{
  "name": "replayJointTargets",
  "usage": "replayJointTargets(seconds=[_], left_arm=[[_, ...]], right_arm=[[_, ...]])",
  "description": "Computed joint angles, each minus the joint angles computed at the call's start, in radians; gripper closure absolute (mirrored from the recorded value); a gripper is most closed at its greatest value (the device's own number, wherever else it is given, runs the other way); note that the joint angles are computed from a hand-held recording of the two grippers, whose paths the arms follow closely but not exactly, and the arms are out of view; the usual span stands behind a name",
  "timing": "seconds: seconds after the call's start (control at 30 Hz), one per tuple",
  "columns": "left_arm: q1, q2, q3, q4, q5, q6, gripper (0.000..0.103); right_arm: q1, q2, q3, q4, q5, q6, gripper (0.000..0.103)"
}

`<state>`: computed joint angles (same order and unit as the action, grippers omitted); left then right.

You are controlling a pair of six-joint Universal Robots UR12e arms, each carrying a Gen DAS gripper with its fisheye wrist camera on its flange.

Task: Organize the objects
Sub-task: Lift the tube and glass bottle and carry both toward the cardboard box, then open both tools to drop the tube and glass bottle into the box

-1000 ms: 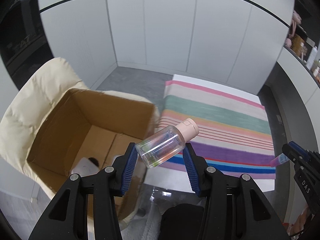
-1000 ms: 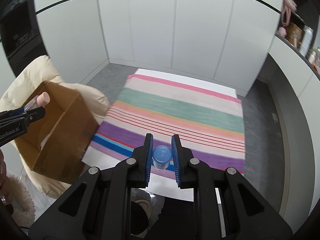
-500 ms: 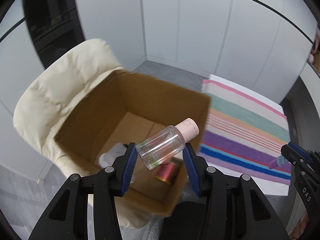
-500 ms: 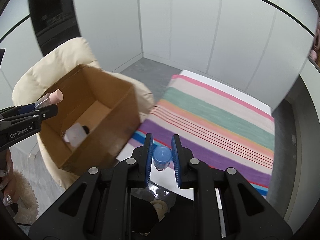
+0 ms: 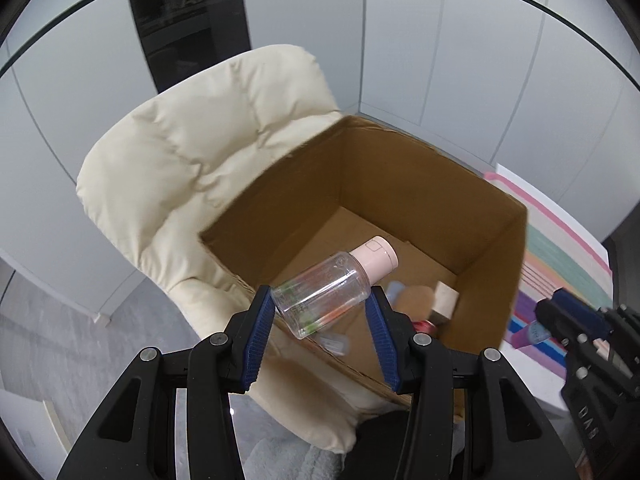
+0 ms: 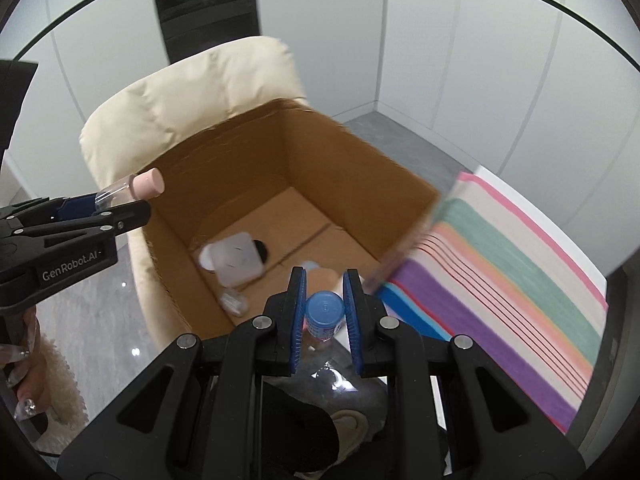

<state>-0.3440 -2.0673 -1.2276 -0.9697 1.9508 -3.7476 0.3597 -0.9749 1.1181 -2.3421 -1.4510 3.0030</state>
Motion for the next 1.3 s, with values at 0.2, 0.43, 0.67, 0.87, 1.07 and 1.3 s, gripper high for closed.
replayJointTargets(seconds=[0.2, 0.43, 0.67, 0.87, 1.07, 1.3], left_arm=[[0.022, -0.027, 0.025, 0.016, 0.019, -0.011, 0.055], [0.052, -0.076, 0.079, -0.027, -0.048, -0.010, 0.055], [0.053, -0.139, 0.155, -0.062, -0.010, 0.048, 0.055], [0.059, -0.172, 0.189, -0.088, -0.026, 0.070, 0.055], [0.062, -0.175, 0.188, -0.087, -0.062, 0.095, 0.054], [0.061, -0.174, 0.193, -0.103, -0.053, 0.099, 0.017]], right_arm=[[0.021, 0.068, -0.097, 0.053, 0.018, -0.021, 0.083], [0.024, 0.150, -0.208, 0.101, 0.040, 0.001, 0.083], [0.027, 0.234, -0.330, 0.160, 0.025, -0.011, 0.083], [0.022, 0.277, -0.390, 0.188, 0.008, -0.012, 0.083], [0.018, 0.309, -0.436, 0.218, 0.015, 0.006, 0.083], [0.024, 0.288, -0.394, 0.133, -0.096, 0.078, 0.007]])
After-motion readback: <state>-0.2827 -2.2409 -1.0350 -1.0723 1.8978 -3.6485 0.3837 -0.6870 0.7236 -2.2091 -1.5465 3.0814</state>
